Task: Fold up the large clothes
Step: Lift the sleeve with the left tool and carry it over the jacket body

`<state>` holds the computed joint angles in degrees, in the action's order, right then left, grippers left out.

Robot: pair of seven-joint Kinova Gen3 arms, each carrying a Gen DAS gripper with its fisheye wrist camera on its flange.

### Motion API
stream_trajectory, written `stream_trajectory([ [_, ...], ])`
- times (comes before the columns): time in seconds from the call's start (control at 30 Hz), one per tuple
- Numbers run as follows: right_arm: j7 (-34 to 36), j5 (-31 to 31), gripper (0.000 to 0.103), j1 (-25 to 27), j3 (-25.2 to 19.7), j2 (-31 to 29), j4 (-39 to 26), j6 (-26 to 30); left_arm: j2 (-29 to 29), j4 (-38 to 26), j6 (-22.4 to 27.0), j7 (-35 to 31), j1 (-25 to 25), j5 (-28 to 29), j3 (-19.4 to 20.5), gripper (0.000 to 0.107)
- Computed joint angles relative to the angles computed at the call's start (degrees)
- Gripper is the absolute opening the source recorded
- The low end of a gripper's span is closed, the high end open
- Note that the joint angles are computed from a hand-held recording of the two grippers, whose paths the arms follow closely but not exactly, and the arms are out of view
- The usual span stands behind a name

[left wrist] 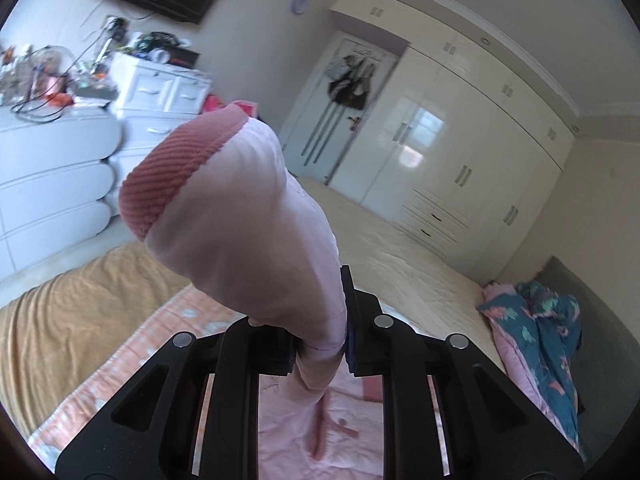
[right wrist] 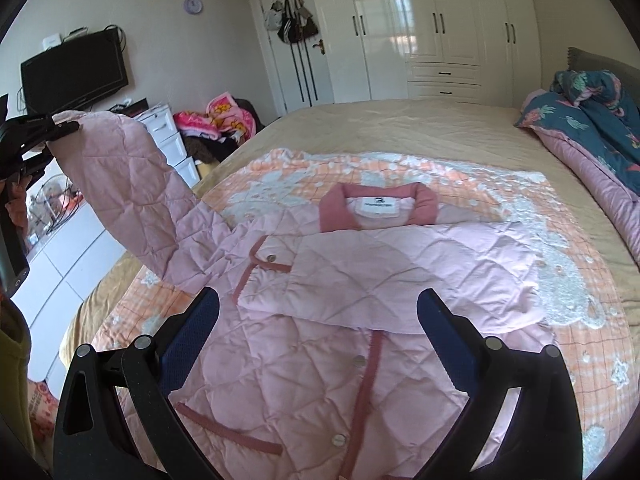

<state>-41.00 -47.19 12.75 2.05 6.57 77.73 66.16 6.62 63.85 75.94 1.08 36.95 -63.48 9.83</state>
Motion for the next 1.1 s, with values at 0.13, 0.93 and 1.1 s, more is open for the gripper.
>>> stream_trajectory([
  [0.13,0.52,-1.66,0.099,1.98,0.86,0.80,-0.62,1.18,3.33,-4.43,-0.16,-3.34,1.63,0.25,-0.14,0.010],
  [0.93,1.05,-5.72,0.099,13.27,0.66,7.42,-5.35,5.25,26.52,-34.53,0.32,-28.44,12.27,11.93,-10.08,0.010],
  [1.1,-0.27,-5.65,0.099,15.43,0.16,9.24,-6.83,5.18,32.51,-42.24,1.87,-34.74,12.72,16.71,-11.15,0.010],
])
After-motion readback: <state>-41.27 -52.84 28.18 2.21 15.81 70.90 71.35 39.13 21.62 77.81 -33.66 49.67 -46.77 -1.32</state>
